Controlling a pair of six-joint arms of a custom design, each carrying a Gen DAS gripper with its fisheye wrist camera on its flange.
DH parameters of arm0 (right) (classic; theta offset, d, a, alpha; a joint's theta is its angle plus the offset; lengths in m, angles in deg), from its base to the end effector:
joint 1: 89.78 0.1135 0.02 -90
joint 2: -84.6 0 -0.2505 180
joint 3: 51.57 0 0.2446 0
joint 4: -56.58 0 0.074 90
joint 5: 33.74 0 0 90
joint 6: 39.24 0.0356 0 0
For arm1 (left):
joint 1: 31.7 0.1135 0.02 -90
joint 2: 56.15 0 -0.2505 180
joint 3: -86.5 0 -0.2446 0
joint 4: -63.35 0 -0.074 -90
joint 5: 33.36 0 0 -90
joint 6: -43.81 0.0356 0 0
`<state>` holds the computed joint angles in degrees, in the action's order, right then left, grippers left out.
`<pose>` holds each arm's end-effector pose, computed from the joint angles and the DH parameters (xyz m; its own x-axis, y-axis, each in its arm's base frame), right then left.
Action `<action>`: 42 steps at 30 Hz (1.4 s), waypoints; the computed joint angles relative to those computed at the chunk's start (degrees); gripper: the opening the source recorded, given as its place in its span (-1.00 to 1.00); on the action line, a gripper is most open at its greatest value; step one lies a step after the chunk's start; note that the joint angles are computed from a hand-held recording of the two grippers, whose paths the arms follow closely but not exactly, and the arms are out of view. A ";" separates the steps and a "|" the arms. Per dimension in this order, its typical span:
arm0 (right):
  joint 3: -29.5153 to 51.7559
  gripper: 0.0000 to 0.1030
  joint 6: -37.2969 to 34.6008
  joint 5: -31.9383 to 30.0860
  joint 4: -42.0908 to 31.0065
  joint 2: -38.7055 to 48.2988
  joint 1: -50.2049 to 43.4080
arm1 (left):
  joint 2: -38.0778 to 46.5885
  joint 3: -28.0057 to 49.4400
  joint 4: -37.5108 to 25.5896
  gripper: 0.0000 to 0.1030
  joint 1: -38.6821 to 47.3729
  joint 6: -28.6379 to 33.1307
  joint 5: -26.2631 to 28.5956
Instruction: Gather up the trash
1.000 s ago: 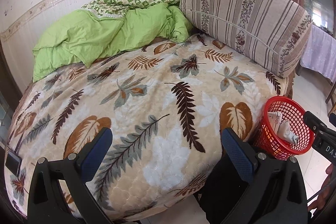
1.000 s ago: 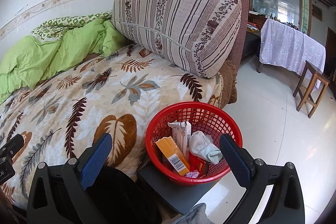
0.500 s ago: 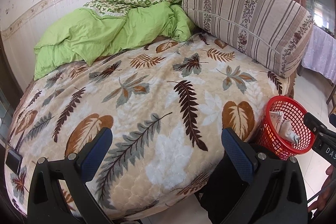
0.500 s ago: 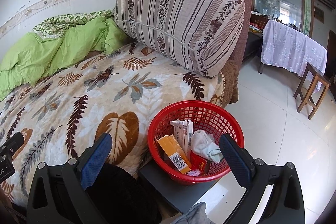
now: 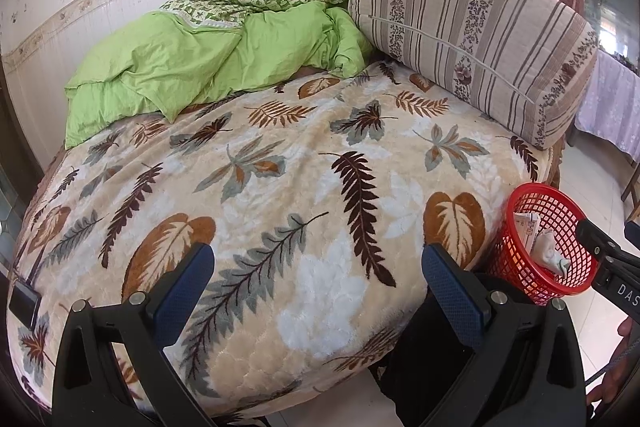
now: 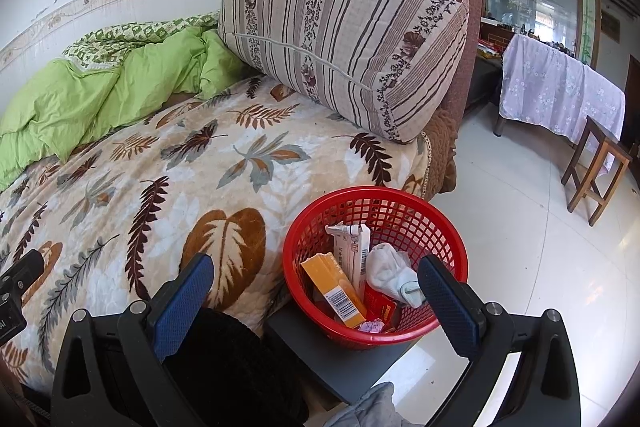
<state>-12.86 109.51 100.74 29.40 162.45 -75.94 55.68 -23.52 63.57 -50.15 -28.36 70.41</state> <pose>0.1972 0.0229 0.1130 -0.3736 0.5362 -0.7569 0.8134 0.5816 0.0105 0.3545 -0.1272 0.1107 -0.4541 0.4650 -0.7600 0.6462 0.7591 0.0783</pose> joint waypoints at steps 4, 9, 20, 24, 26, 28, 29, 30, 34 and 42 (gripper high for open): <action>0.01 0.99 -0.21 -0.24 0.42 0.30 -0.15 | 0.03 0.07 -0.02 1.00 0.13 0.06 0.22; 0.00 0.99 -0.59 -0.38 0.70 0.55 -0.25 | 0.31 0.02 0.25 1.00 0.04 0.01 -0.08; 0.04 0.99 -1.86 -1.41 1.78 0.99 -1.26 | 0.38 0.15 0.17 1.00 0.39 0.21 0.31; 0.07 0.99 -1.78 -1.44 1.70 1.02 -1.23 | 0.45 0.29 0.03 1.00 0.44 0.31 0.35; -0.02 0.99 -1.77 -1.69 1.81 1.02 -1.35 | 0.50 0.23 0.01 1.00 0.41 0.28 0.38; -0.08 0.99 -1.96 -1.98 2.08 1.08 -1.57 | 0.52 0.13 0.22 1.00 0.35 0.20 0.21; -0.17 0.99 -2.12 -2.08 2.30 1.09 -1.70 | 0.48 0.37 -0.13 1.00 0.51 0.35 0.45; -0.17 0.99 -2.12 -2.08 2.30 1.09 -1.70 | 0.47 0.37 -0.10 1.00 0.50 0.28 0.46; -0.29 0.99 -2.37 -1.99 2.73 1.22 -1.62 | 0.45 0.43 -0.17 1.00 0.57 0.31 0.51; 0.00 0.99 -2.50 -1.93 2.92 1.63 -1.18 | 0.73 0.41 0.03 1.00 0.72 0.29 0.90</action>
